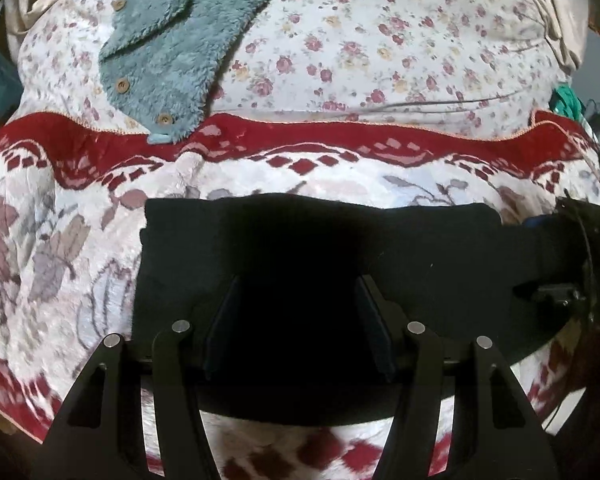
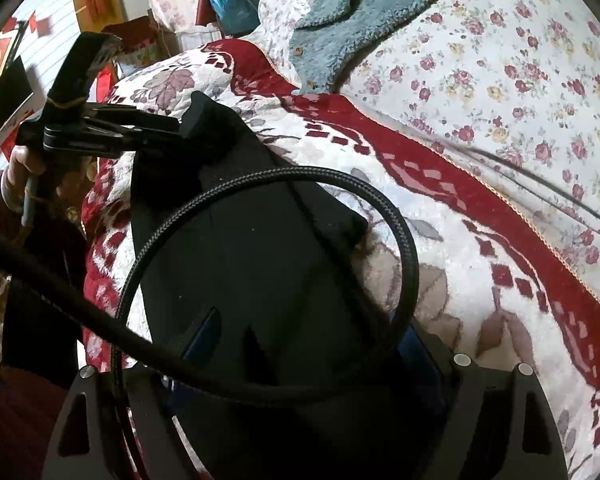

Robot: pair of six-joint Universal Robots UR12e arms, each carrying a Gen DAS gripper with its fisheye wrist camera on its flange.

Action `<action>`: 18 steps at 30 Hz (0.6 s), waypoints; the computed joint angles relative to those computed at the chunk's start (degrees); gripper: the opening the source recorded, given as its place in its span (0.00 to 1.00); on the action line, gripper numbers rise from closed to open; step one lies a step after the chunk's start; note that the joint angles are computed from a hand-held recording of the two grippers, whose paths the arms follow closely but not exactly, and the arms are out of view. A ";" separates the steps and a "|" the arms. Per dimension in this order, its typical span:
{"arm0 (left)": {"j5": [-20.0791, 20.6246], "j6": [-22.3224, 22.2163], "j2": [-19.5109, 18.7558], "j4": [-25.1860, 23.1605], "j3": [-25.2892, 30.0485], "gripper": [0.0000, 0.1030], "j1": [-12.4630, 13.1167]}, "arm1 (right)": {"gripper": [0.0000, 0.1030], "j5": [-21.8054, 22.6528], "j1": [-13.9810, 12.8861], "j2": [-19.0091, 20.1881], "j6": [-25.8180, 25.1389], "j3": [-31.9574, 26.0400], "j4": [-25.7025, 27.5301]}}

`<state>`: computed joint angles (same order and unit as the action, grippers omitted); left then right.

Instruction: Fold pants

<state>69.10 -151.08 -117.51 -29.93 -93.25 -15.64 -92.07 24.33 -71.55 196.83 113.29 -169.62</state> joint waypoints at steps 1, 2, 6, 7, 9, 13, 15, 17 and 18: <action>-0.94 1.02 -0.07 -0.72 0.42 0.57 0.14 | 0.82 0.04 -0.02 0.10 0.15 -0.10 0.08; -1.17 1.77 -0.18 -0.97 0.73 0.57 0.11 | 0.82 -0.26 0.20 0.15 0.37 -0.24 0.30; 0.47 7.99 -1.47 -4.98 3.84 0.57 -1.09 | 0.82 0.01 0.15 0.11 -0.39 -0.58 1.37; 0.84 10.15 -2.04 -6.88 5.21 0.57 -1.53 | 0.82 0.28 0.07 0.06 -0.51 -0.61 1.56; 1.83 13.96 -2.86 -9.89 7.27 0.57 -2.26 | 0.82 0.80 -0.09 -0.04 -0.97 -0.69 2.16; 5.50 24.33 -4.75 -16.76 11.99 0.57 -3.94 | 0.82 1.81 -0.36 -0.08 -3.49 -1.34 4.55; 7.07 27.91 -5.53 -19.25 13.66 0.57 -4.46 | 0.82 2.99 -0.80 -0.07 -4.62 -1.52 5.18; 8.95 31.66 -6.32 -20.80 15.07 0.57 -5.12 | 0.82 4.48 -1.33 -0.03 -5.20 -1.57 5.44; 9.43 32.91 -6.73 -22.76 16.06 0.57 -5.31 | 0.82 5.08 -1.56 0.00 -5.51 -1.65 5.75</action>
